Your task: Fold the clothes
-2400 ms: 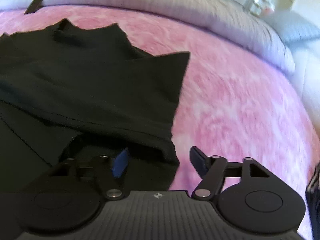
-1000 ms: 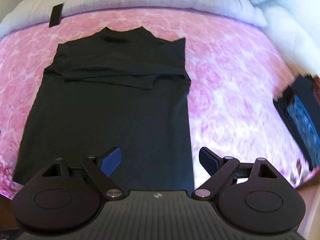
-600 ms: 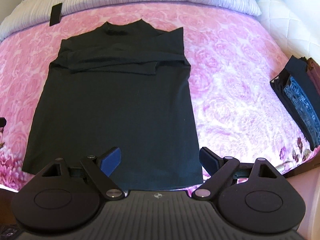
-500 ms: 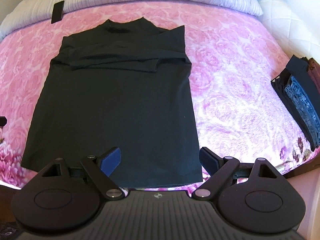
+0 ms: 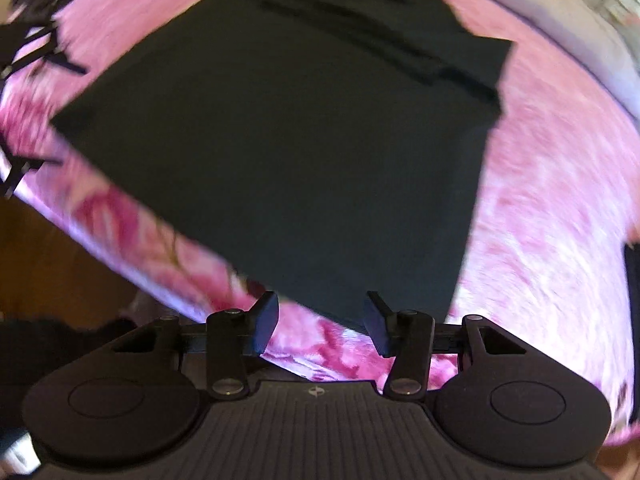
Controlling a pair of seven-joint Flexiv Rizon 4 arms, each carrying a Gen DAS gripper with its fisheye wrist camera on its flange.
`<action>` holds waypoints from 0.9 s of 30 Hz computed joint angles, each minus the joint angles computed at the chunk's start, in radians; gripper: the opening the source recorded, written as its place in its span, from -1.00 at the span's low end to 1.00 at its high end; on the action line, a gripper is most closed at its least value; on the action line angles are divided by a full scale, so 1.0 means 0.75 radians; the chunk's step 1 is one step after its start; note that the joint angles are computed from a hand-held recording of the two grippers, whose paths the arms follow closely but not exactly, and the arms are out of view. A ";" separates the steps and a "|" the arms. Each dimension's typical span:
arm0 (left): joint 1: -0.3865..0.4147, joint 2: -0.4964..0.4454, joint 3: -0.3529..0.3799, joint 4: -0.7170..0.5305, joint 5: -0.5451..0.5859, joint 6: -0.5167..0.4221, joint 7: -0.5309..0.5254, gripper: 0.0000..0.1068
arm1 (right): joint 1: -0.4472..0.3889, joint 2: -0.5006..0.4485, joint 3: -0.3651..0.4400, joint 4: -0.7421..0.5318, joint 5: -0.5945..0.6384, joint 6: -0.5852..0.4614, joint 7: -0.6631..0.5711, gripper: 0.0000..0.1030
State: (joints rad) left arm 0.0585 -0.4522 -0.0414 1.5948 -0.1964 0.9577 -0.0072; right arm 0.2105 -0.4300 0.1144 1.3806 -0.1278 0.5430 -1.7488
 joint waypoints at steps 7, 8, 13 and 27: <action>0.007 -0.018 -0.037 0.090 -0.058 0.207 0.057 0.42 | -0.062 0.044 0.035 0.264 -0.005 0.376 -0.300 -0.04; -0.004 -0.018 -0.021 0.070 -0.053 0.168 0.013 0.26 | -0.075 0.046 0.039 0.298 -0.011 0.440 -0.367 -0.04; -0.035 -0.023 -0.001 0.037 -0.036 0.210 -0.115 -0.63 | -0.100 0.044 0.052 0.378 -0.030 0.625 -0.582 -0.03; -0.012 -0.080 -0.011 -0.162 -0.029 -0.010 -0.379 -0.74 | 0.173 -0.039 -0.235 0.628 -0.315 1.253 -0.414 -0.04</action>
